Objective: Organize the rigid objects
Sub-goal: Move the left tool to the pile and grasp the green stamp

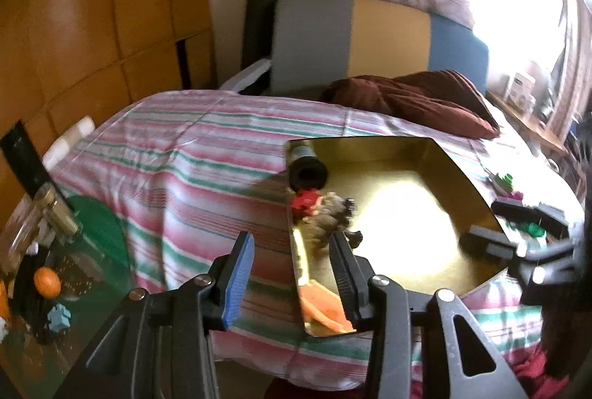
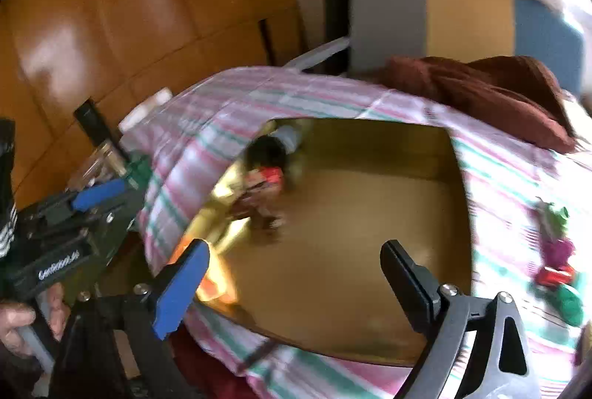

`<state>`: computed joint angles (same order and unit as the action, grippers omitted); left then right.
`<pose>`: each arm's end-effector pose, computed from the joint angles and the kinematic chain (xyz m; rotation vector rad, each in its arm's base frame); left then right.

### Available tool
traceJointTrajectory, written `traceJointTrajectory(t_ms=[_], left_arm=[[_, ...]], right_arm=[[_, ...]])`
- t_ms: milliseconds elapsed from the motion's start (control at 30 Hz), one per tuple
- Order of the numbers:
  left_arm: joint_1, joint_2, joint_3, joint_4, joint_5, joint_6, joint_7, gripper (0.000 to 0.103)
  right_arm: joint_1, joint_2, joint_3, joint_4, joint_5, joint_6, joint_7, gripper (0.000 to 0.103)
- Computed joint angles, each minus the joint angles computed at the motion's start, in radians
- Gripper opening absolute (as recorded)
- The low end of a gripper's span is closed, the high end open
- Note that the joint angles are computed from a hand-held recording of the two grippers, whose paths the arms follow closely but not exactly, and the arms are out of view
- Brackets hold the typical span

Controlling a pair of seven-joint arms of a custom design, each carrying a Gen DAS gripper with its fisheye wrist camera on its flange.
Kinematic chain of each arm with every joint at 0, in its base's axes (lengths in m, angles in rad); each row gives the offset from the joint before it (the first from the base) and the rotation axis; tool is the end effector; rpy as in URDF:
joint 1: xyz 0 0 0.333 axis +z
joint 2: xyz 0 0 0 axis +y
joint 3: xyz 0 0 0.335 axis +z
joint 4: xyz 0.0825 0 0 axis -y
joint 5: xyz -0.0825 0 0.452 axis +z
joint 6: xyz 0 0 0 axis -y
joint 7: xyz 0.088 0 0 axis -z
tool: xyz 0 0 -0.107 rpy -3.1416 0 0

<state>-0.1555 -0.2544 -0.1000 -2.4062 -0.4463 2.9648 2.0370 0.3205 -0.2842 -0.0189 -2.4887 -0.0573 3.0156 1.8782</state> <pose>0.5422 -0.1135 0.4837 -1.4697 2.0412 -0.9044 0.5111 0.1631 0.4665 -1.7265 1.6481 -0.5014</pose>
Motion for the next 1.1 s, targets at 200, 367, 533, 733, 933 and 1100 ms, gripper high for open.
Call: traceJointTrajectory(t_ms=[200,367,533,733,933,1100], left_arm=[[-0.027,-0.007,-0.016,-0.002,0.019,-0.01,0.027,0.042],[-0.062,-0.008,-0.02,0.001,0.013,-0.016,0.072,0.042],[-0.089,-0.008,-0.036,0.004,0.015,-0.012,0.104,0.042],[-0.103,0.011,-0.066,0.026,0.046,-0.035,0.106,0.042],[-0.149,0.055,-0.059,0.107,-0.036,-0.194,0.163,0.042],[-0.164,0.094,-0.103,0.161,-0.054,-0.246,0.182,0.042]], right_arm=[[-0.168,-0.1,0.061,-0.073,-0.127,-0.016,0.138,0.101],[-0.283,-0.187,0.067,-0.136,-0.212,-0.05,0.226,0.102],[-0.38,-0.278,0.031,-0.196,-0.252,-0.087,0.286,0.102],[-0.613,-0.353,0.077,-0.263,-0.341,-0.096,0.423,0.103],[-0.78,-0.394,0.071,-0.332,-0.367,-0.103,0.693,0.103],[-0.753,-0.419,-0.029,-0.372,-0.3,-0.096,0.757,0.103]])
